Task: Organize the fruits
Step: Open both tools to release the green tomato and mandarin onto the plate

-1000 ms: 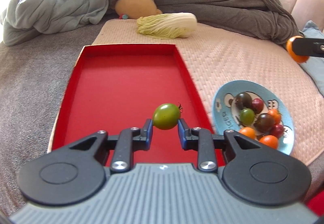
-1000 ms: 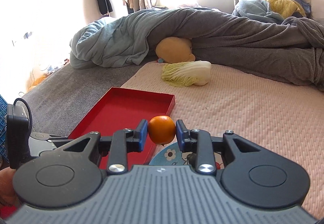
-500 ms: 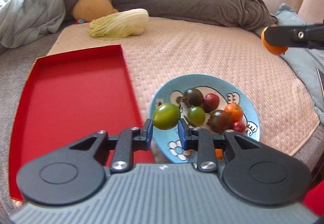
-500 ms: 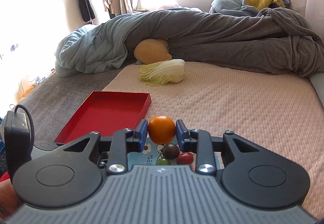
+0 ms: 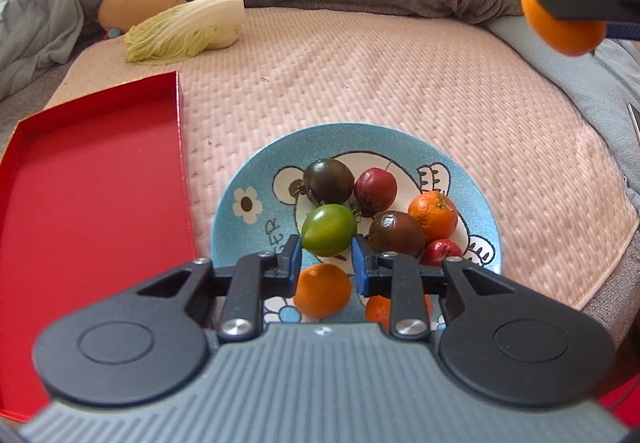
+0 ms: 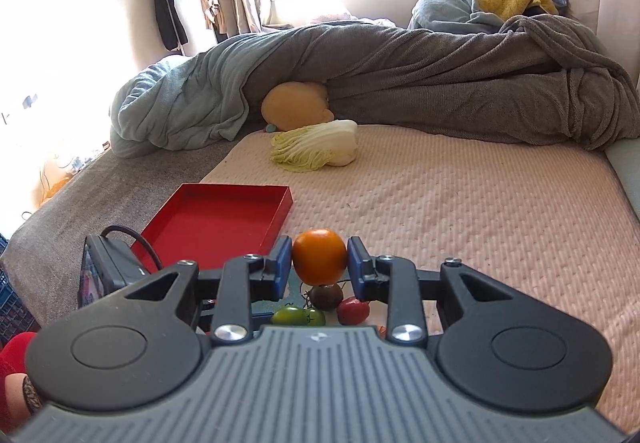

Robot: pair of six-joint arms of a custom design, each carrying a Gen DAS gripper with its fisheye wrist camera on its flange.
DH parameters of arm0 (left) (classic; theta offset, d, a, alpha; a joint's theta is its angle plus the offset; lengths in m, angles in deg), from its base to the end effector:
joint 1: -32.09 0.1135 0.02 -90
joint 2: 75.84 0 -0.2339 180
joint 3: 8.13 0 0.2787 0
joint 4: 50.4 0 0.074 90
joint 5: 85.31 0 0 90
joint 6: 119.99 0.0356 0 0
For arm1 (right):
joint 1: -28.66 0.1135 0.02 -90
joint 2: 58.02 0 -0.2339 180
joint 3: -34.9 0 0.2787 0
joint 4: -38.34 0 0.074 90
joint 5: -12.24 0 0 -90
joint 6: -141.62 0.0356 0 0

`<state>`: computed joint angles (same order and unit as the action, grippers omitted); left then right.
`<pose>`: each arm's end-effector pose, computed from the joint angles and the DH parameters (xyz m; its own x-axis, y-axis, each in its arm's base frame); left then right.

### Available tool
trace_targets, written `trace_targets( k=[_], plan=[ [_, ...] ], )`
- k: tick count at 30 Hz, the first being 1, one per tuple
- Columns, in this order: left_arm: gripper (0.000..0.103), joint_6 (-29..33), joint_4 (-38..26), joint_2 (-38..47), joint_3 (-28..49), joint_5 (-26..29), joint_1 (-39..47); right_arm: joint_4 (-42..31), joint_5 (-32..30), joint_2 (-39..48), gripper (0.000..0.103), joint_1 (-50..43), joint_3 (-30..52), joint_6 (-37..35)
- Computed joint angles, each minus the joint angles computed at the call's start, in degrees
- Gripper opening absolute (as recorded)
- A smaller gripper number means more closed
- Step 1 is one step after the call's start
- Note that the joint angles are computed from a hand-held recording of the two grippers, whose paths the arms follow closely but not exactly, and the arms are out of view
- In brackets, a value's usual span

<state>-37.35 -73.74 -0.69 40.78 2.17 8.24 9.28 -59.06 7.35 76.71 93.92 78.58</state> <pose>0.2577 -0.1122 0.1330 -0.7390 0.1868 -0.6473 0.2856 0.9571 -0.0499 0.2005 0.2060 0.2329 -0.5854 -0.0089 -0.8107 -0.2966 0.9330 0.2039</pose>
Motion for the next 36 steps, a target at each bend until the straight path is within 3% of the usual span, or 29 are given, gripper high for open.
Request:
trace_targets(
  k=[15, 20, 23, 36],
  plan=[
    [0.034, -0.6, 0.0, 0.0, 0.0, 0.2, 0.0, -0.6, -0.2, 2.0, 0.035, -0.4, 0.4, 0.4],
    [0.055, -1.1, 0.1, -2.0, -1.1, -1.1, -0.1, -1.1, 0.0, 2.4, 0.035, -0.8, 0.1, 0.9],
    [0.056, -1.1, -0.6, -3.1, -1.3, -0.8, 0.3, -1.0, -0.1, 3.5, 0.035, -1.1, 0.4, 1.0],
    [0.056, -0.8, -3.3, -13.1, -6.6, 0.8, 0.0, -1.0, -1.9, 21.1, 0.035, -4.9, 8.5, -0.2]
  ],
)
